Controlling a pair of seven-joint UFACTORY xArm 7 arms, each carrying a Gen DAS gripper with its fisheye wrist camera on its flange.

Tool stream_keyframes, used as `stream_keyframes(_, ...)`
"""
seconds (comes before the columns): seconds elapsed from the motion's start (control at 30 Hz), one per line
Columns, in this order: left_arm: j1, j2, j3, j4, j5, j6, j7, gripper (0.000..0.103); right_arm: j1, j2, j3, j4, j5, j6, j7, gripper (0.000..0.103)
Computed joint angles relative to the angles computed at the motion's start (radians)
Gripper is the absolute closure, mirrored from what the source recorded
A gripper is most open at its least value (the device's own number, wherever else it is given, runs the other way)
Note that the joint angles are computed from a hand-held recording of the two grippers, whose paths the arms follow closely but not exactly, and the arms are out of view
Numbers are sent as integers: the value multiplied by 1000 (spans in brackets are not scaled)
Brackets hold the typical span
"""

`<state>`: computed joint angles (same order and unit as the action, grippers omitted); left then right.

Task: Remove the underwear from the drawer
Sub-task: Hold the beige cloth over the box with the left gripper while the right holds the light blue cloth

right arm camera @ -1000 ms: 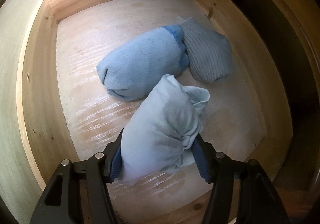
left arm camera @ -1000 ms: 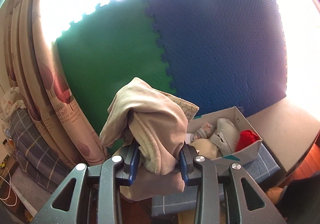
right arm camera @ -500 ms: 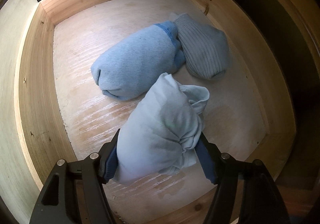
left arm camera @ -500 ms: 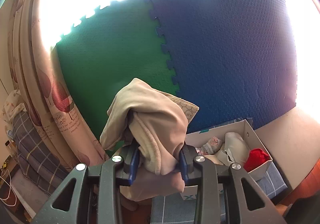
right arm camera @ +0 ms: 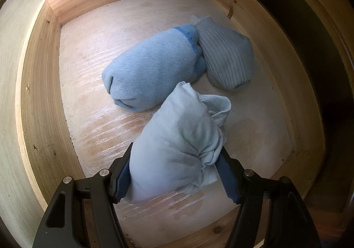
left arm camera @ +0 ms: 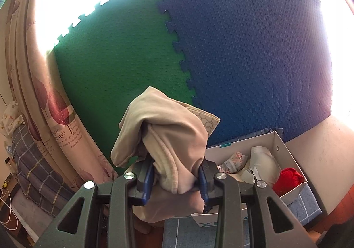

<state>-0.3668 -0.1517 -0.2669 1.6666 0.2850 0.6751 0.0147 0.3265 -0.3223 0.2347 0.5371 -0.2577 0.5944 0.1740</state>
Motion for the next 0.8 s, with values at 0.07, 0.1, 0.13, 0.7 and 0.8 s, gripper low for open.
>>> stream_keyframes(0.07, -2, 13, -4, 3, 5, 4, -5, 70, 0, 0, 2, -1, -2, -3, 4, 38)
stream_keyframes(0.1, -5, 19, -5, 3, 9, 4, -6, 70, 1, 0, 3, -2, -3, -5, 6, 38)
stream_keyframes(0.13, -7, 25, -6, 4, 14, 5, -7, 70, -4, 1, 13, 3, -16, 11, 22, 38)
stream_keyframes(0.7, -132, 213, 10, 104, 138, 67, -67, 69, -12, -12, -49, -28, 85, -7, 5, 17)
stream_keyframes(0.8, -160, 245, 26, 125, 145, 77, -73, 69, -5, -9, -81, -29, 146, -4, -60, 18)
